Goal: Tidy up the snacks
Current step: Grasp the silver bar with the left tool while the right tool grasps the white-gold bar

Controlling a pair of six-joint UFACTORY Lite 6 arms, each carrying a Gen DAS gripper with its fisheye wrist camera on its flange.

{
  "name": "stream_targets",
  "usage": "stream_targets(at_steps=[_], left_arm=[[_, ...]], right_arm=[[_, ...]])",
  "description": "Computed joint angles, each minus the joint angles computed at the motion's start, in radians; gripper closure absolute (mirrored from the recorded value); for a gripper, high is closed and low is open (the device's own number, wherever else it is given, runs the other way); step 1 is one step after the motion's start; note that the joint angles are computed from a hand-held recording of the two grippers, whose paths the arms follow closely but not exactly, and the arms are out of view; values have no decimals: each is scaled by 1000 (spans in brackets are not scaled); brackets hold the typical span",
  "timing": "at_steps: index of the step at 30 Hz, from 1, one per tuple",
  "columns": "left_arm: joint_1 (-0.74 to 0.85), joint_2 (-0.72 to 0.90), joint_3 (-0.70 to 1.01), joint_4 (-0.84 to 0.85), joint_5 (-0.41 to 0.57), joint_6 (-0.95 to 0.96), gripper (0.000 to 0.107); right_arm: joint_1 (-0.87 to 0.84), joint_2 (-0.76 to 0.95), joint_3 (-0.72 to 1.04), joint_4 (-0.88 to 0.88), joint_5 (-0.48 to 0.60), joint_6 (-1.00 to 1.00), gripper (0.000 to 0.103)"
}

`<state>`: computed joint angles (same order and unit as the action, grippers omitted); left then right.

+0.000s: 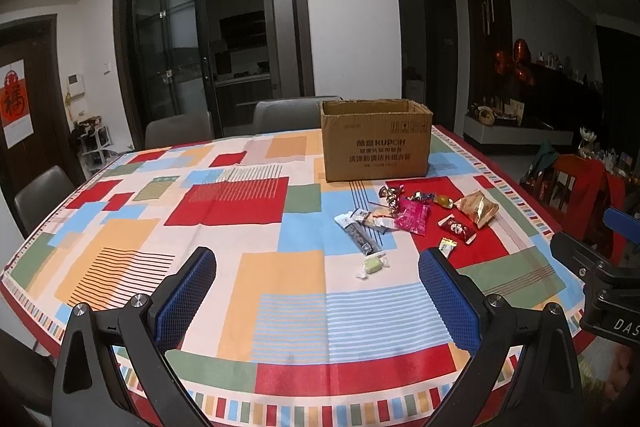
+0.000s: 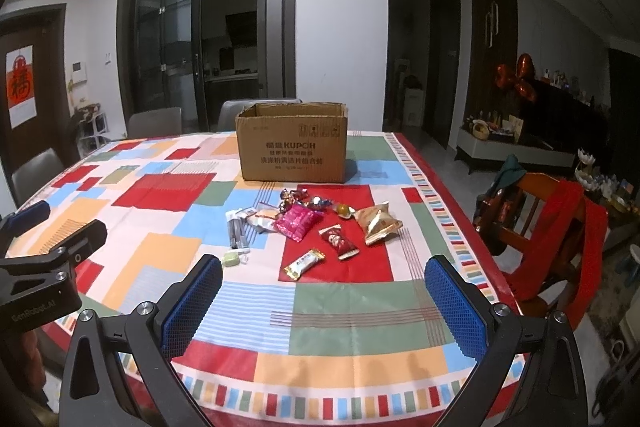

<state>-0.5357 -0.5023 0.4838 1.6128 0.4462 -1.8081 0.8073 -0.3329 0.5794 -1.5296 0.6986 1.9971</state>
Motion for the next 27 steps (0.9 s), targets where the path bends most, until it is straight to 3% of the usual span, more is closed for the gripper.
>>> stream_targets(at_steps=[9, 14, 19, 27], left_arm=[[96, 209, 122, 274, -70, -219, 6], [140, 354, 226, 467, -101, -384, 11], [174, 503, 329, 653, -127, -545, 19], [216, 737, 508, 823, -196, -697, 31]], right_arm=[[-142, 190, 100, -203, -163, 186, 1], [-175, 333, 195, -291, -176, 260, 4], [-233, 469, 308, -315, -226, 309, 10], [-352, 687, 497, -291, -410, 385, 25]])
